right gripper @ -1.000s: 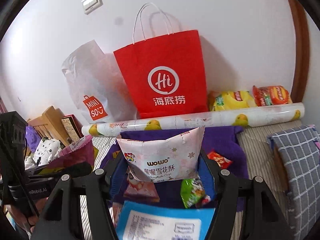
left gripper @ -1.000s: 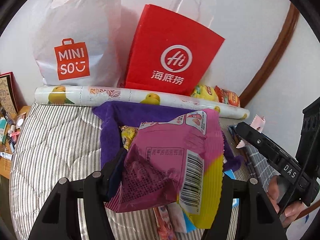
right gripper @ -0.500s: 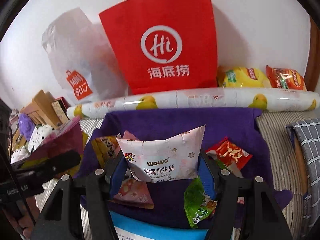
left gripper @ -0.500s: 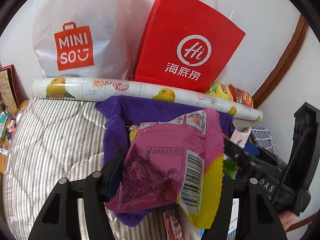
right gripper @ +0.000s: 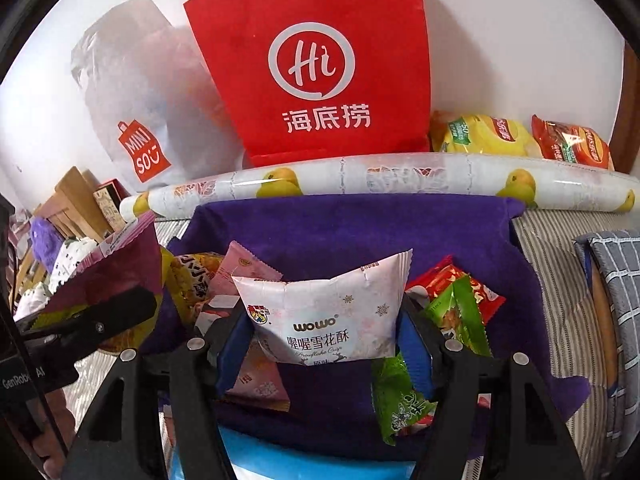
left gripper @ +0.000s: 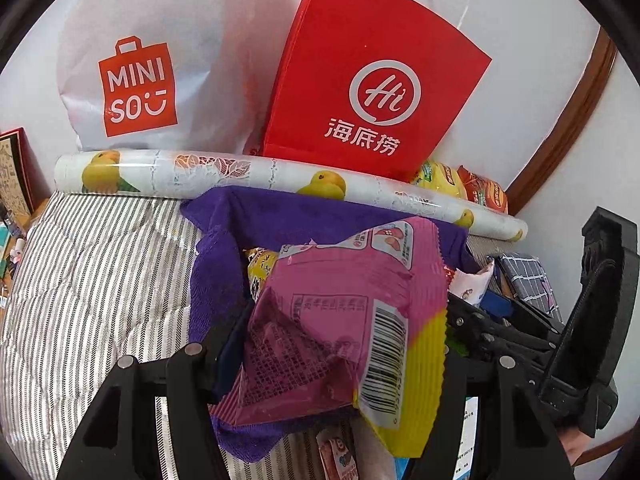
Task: Organize snacks
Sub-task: 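Lower the wowo bag onto the towel with the right tool while the left tool holds its bag, then open the right tool to release the wowo bag while the left tool drops the pink-yellow bag on the towel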
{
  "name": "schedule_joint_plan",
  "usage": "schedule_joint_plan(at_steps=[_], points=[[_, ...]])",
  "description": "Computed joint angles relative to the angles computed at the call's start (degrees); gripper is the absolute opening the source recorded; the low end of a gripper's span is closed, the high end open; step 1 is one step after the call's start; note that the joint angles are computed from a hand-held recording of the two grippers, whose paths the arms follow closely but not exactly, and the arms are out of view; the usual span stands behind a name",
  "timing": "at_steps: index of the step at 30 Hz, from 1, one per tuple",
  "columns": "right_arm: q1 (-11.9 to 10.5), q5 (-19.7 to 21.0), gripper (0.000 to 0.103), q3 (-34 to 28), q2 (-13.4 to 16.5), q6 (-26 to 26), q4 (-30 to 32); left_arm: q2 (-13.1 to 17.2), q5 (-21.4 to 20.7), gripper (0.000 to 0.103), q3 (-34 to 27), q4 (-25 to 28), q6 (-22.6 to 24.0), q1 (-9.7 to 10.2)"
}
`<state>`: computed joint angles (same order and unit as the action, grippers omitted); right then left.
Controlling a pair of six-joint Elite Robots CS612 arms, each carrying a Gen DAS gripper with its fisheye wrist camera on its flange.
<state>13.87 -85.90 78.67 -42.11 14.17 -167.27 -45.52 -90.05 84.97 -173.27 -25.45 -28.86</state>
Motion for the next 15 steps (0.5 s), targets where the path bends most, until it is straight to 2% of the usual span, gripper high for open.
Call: schedule_joint_plan(at_steps=[9, 15], points=[[0.1, 0.4, 0.071, -0.2, 0.0, -1.8, 1.7, 0.6, 0.0, 0.061, -0.9, 0.0, -0.3, -0.24], [-0.4, 2.1, 0.074, 1.0, -0.5, -0.5, 0.2, 1.2, 0.0, 0.061, -2.1, 0.1, -0.7, -0.47]])
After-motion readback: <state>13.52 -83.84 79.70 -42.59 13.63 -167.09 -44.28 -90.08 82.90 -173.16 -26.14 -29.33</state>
